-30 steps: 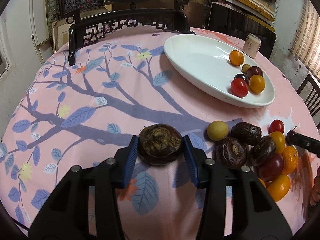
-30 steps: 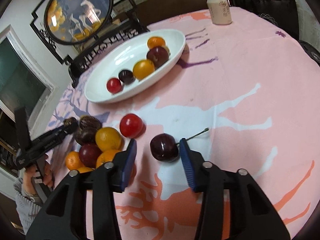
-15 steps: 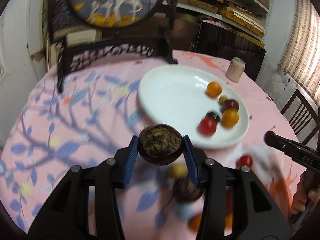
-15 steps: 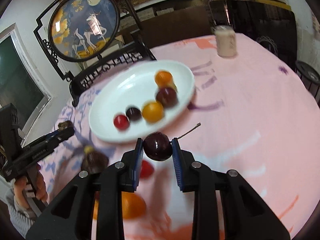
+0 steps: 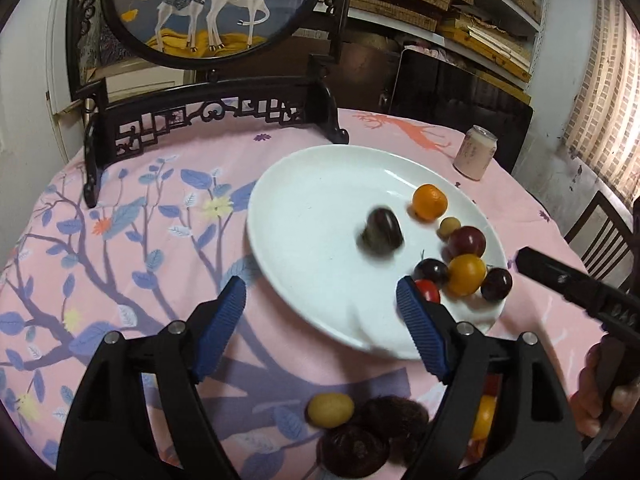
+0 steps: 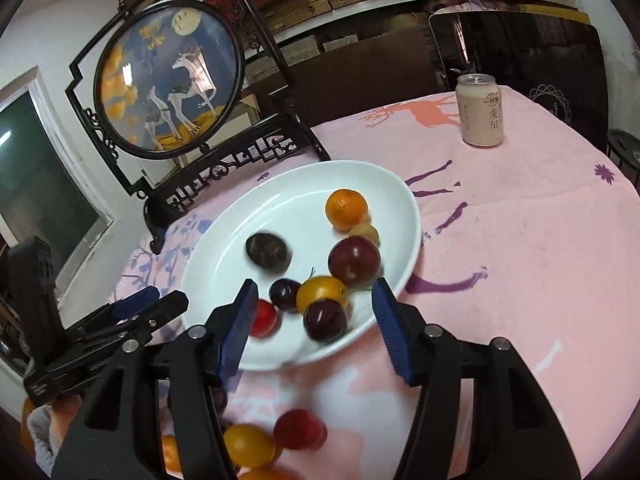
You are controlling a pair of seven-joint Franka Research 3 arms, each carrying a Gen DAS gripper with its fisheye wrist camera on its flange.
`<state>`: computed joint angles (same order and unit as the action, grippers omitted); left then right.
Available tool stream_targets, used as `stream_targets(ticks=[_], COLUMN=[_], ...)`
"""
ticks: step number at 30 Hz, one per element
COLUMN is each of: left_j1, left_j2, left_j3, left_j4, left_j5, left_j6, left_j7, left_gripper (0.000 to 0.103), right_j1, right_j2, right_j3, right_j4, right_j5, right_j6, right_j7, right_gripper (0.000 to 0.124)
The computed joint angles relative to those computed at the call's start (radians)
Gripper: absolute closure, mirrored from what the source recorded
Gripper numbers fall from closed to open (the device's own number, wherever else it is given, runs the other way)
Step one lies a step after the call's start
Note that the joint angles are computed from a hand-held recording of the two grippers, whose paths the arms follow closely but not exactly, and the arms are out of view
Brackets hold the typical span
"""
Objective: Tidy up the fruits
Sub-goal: 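Carry both fruits to the white plate and release them, then grasp the small yellow fruit with the left tool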
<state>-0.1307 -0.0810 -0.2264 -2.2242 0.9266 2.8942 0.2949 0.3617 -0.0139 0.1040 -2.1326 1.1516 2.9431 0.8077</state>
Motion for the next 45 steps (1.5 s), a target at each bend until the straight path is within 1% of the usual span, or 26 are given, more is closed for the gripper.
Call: stream_targets(ticks=[2,5,7,10,11,12,13,15,16,17,19,21,22,23,24,26,29,30,32,34,35,36,38,39,42,45], left_j1=[-0.001,-0.014,-0.009,-0.007,-0.010,-0.013,-0.007,0.009,0.008,-0.002,-0.027,-0.038,-0.023,-0.011,-0.006,-0.007,0.060,0.067,0.063,0.059,0.051,0.028,-0.001,-0.023,-0.030,0.004], left_j2=[-0.023,-0.058,-0.079,-0.109,-0.117,-0.125,-0.128,-0.123,-0.119,-0.115,-0.111,-0.107,-0.105,-0.096,-0.087,-0.089,-0.143,-0.157,-0.171,-0.157,-0.146,-0.134,-0.114,-0.105,-0.084,-0.069], left_j3=[-0.007,-0.002,-0.017,-0.034,-0.028,-0.017,-0.022,-0.037,-0.034,-0.019,0.012,0.019,0.000,-0.018,-0.027,-0.005,-0.046,-0.044,-0.021,-0.025,-0.024,-0.010,0.007,0.022,0.012,-0.037], left_j4=[-0.024,-0.074,-0.098,-0.130,-0.145,-0.163,-0.168,-0.161,-0.159,-0.164,-0.184,-0.192,-0.183,-0.167,-0.156,-0.170,-0.185,-0.196,-0.218,-0.209,-0.201,-0.198,-0.192,-0.193,-0.184,-0.156], left_j5=[0.020,-0.050,-0.051,-0.065,-0.089,-0.121,-0.128,-0.124,-0.138,-0.182,-0.286,-0.346,-0.329,-0.309,-0.295,-0.332,-0.200,-0.185,-0.210,-0.222,-0.231,-0.265,-0.323,-0.373,-0.411,-0.291], left_j6=[-0.020,0.001,-0.012,-0.070,-0.058,-0.031,-0.026,-0.065,-0.070,-0.059,-0.001,0.026,0.007,-0.036,-0.064,-0.032,-0.071,-0.062,-0.012,-0.024,-0.027,-0.014,0.009,0.024,0.021,-0.020], left_j7=[-0.014,0.057,0.066,0.078,0.091,0.109,0.109,0.099,0.108,0.139,0.222,0.286,0.278,0.269,0.258,0.271,0.100,0.074,0.077,0.104,0.128,0.184,0.269,0.328,0.378,0.310], left_gripper=[0.019,0.017,0.014,0.014,0.014,0.014,0.014,0.014,0.014,0.014,0.014,0.014,0.014,0.014,0.008,0.007,0.010,0.010,0.010,0.011,0.017,0.034,0.052,0.056,0.056,0.058], right_j1=[-0.001,-0.002,0.003,0.010,0.013,0.016,0.018,0.020,0.019,0.019,0.016,0.015,0.016,0.017,0.018,0.021,0.025,0.025,0.025,0.025,0.026,0.026,0.027,0.028,0.028,0.029], right_j2=[-0.021,-0.051,-0.077,-0.103,-0.110,-0.117,-0.120,-0.122,-0.118,-0.117,-0.115,-0.113,-0.112,-0.112,-0.112,-0.114,-0.117,-0.117,-0.117,-0.119,-0.120,-0.120,-0.120,-0.120,-0.119,-0.120], right_j3=[-0.004,-0.014,-0.021,-0.031,-0.035,-0.038,-0.041,-0.044,-0.042,-0.042,-0.042,-0.041,-0.041,-0.043,-0.045,-0.047,-0.050,-0.050,-0.050,-0.050,-0.049,-0.049,-0.049,-0.048,-0.048,-0.048], right_j4=[-0.024,-0.058,-0.086,-0.116,-0.122,-0.129,-0.132,-0.133,-0.132,-0.133,-0.136,-0.137,-0.138,-0.137,-0.137,-0.137,-0.137,-0.136,-0.136,-0.137,-0.137,-0.137,-0.138,-0.138,-0.138,-0.138], right_j5=[0.015,0.010,0.041,0.055,0.067,0.075,0.077,0.074,0.055,0.040,0.004,-0.025,-0.034,-0.035,-0.034,-0.026,-0.013,-0.011,-0.013,-0.012,-0.014,-0.015,-0.018,-0.021,-0.029,-0.032], right_j6=[-0.009,-0.032,-0.033,-0.030,-0.027,-0.022,-0.023,-0.022,-0.021,-0.024,-0.032,-0.029,-0.029,-0.030,-0.031,-0.026,-0.025,-0.026,-0.030,-0.031,-0.029,-0.028,-0.028,-0.026,-0.025,-0.025], right_j7=[0.002,0.033,0.024,0.035,0.030,0.028,0.025,0.028,0.046,0.060,0.091,0.116,0.124,0.124,0.123,0.115,0.102,0.100,0.102,0.100,0.099,0.098,0.096,0.098,0.102,0.102], right_gripper=[0.064,0.064,0.064,0.054,0.051,0.051,0.051,0.051,0.051,0.051,0.051,0.051,0.051,0.051,0.051,0.051,0.051,0.051,0.051,0.051,0.051,0.051,0.051,0.051,0.051,0.051])
